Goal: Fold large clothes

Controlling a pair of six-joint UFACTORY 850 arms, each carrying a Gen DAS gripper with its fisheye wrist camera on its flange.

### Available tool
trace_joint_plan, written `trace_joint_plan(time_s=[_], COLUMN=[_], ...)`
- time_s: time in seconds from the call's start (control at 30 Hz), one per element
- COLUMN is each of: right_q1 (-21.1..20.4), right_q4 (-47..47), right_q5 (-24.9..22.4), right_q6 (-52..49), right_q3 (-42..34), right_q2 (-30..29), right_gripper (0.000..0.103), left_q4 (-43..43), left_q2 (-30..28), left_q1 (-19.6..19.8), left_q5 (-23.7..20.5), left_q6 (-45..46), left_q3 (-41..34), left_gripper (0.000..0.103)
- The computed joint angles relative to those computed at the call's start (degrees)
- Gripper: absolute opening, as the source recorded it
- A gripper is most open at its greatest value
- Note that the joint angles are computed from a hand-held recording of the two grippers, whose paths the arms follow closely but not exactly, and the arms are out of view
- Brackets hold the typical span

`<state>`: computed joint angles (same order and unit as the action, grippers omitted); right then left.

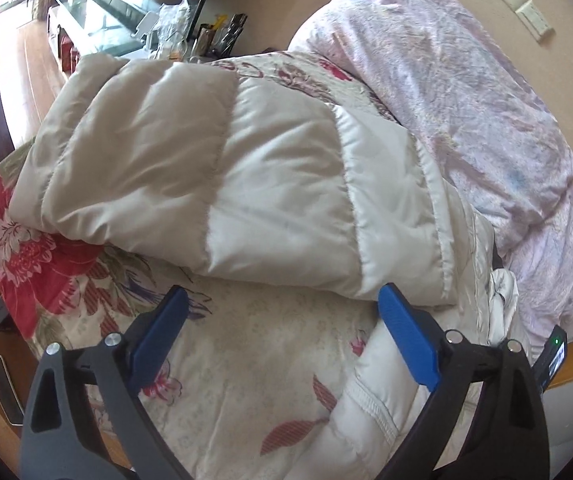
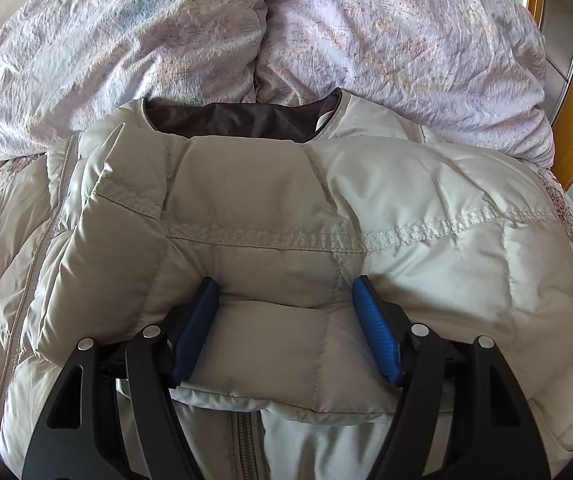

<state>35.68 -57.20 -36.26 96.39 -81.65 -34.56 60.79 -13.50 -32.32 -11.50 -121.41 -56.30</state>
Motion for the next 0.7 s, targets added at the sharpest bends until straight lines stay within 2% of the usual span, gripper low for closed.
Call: trace_joint_plan(time_s=[0.1,0.27,0.33,0.53,0.7], right_q1=[-0.1,-0.3,-0.3,-0.3,-0.3], right_q4=[-0.2,-0.7,-0.9,-2.7,-3.0], right_q5=[0.5,1.4,1.7,2.1,2.6], right_q6=[0.6,1.5,2.0,4.2,4.8], right_q3=[0.2,0.6,0.7,1.1,1.2], right_q2=[0.1,0.4,0.5,0.7,0.7], right_gripper=[0.072,0.072,0.072,0.073,0.074], left_q4=[-2.3,-1.9,-2.1,3.5,4.8], left_q2=[-0.8,-1.5,-1.8,-1.9,-1.4], left_q1=[0.8,0.8,0.6,1.1,1.9], left_q5=[0.6,-1.1,-2.3,-4.3,-4.6], left_q6=[1.3,0.9,1.1,-5.7,-8.2], left_q3=[-0.3,-1.2,-1.6,-1.3,-0.7], left_gripper=[0.094,0.091,0.086,0.072,0.068])
